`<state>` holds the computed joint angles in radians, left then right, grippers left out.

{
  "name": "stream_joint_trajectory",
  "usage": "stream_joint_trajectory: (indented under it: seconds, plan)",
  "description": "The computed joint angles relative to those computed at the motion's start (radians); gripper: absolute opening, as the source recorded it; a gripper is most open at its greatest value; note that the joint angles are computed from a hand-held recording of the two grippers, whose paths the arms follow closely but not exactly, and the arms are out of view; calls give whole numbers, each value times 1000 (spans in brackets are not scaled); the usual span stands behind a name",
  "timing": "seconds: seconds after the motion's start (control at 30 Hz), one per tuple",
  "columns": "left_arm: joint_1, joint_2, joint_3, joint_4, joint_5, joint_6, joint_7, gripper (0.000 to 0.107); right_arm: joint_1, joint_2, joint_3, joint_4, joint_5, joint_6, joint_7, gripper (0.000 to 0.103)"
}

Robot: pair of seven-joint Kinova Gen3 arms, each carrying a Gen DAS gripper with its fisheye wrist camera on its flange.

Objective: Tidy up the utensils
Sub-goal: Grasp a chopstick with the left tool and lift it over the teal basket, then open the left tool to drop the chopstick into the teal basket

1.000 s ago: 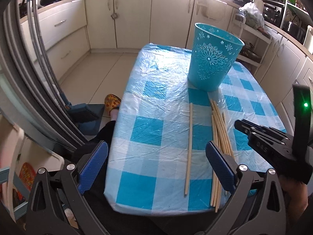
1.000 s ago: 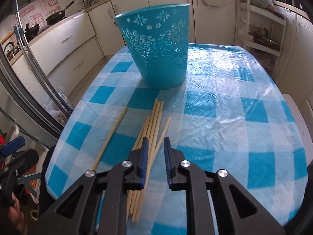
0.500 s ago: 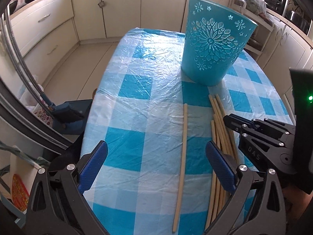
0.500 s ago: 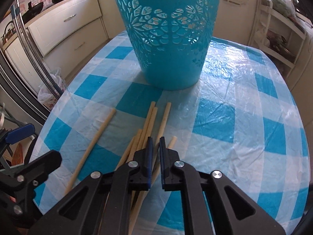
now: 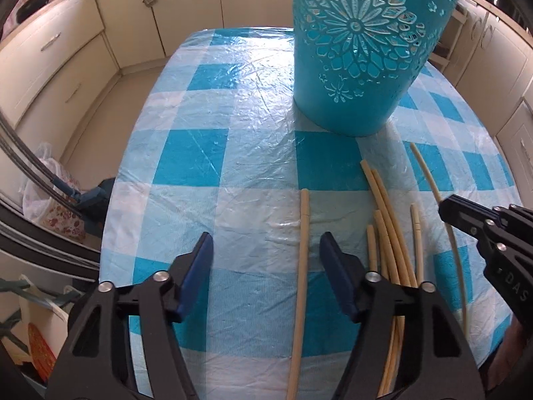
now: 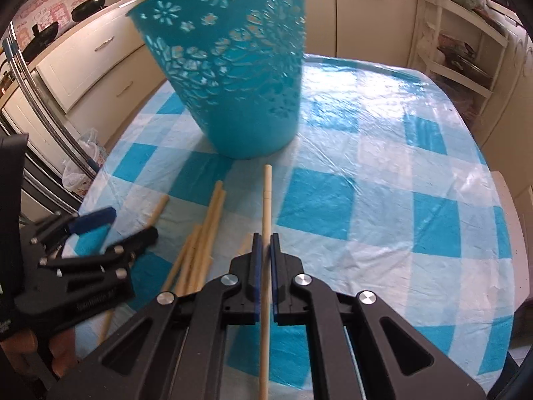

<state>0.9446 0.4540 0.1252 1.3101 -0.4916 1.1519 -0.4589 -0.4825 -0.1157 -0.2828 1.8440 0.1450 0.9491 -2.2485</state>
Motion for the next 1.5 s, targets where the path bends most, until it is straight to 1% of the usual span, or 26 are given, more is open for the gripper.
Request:
stream_joint_trajectory:
  seconds: [0.03,0.07,0.1,0.13,0.17,0.2,0.23,0.33,0.4,0.47,0.53,0.57,0.63,0.7,0.77,0.83,0.9,0.97,1.03,1.1,1.17,1.27,1.3,1.37,1.43,1.5]
  plan:
    - [-1,1,2,-3,-3,-4,-11,52,1,1,1,1,3,9,4,5]
    - [-1,2,3,-7,-3,-5,-16,48,3,3,8,3,-5,12,14,6]
    - [-4,2,7,-11,-2,-11,-32,39,7,4,18,5,-21,10,27,6]
    - [-5,3,9,-13,-1,-17,-45,25,11,7,24,6,-32,7,36,6]
    - [-13,3,15,-16,8,-27,-68,19,14,11,27,6,-37,5,40,8]
    - [-27,4,24,-24,27,-35,-104,9,16,17,27,4,-34,2,41,10]
    - [-41,3,21,-28,60,-52,-140,5,16,24,25,1,-27,-3,42,12]
    - [-124,-41,57,24,152,-139,-190,5,5,38,12,2,18,-18,17,12]
    - [-149,-105,44,83,196,-214,-205,5,2,32,11,16,33,-34,4,11]
    - [-155,-165,45,126,184,-264,-183,5,5,10,16,48,33,-69,-6,6]
    - [-193,-248,75,172,164,-337,-164,5,14,-14,28,83,6,-116,8,6]
    - [-191,-277,74,180,140,-362,-143,5,20,-26,33,103,-8,-145,18,6]
    - [-136,-327,21,174,59,-412,-82,5,34,-49,42,140,-36,-200,37,6]
    - [-43,-352,-64,157,-23,-444,-29,5,47,-69,47,180,-62,-263,54,6]
    - [50,-354,-157,111,-104,-475,16,5,74,-77,54,197,-125,-296,107,6]
    - [134,-322,-250,43,-185,-493,52,5,52,-86,116,216,-206,-325,177,6]
    - [198,-271,-342,-12,-267,-531,132,5,37,-94,169,235,-288,-348,250,6]
    - [269,-209,-435,-73,-348,-523,214,5,63,-96,167,243,-342,-358,301,6]
    - [284,-129,-478,-151,-428,-483,295,5,79,-97,162,245,-362,-359,323,6]
    - [241,-54,-447,-224,-509,-429,364,5,89,-99,158,247,-381,-361,338,6]
    - [179,-8,-363,-273,-578,-371,401,5,94,-99,162,249,-404,-365,357,6]
    - [90,44,-224,-326,-633,-297,409,5,105,-103,155,257,-414,-369,367,6]
    - [70,59,-194,-337,-635,-283,393,5,108,-102,152,256,-414,-369,368,6]
    - [68,72,-179,-333,-633,-264,379,5,114,-103,148,255,-412,-366,369,6]
    - [80,77,-196,-318,-607,-263,361,5,118,-106,150,255,-410,-361,375,6]
    - [52,71,-142,-287,-630,-248,369,5,123,-104,141,253,-404,-360,368,6]
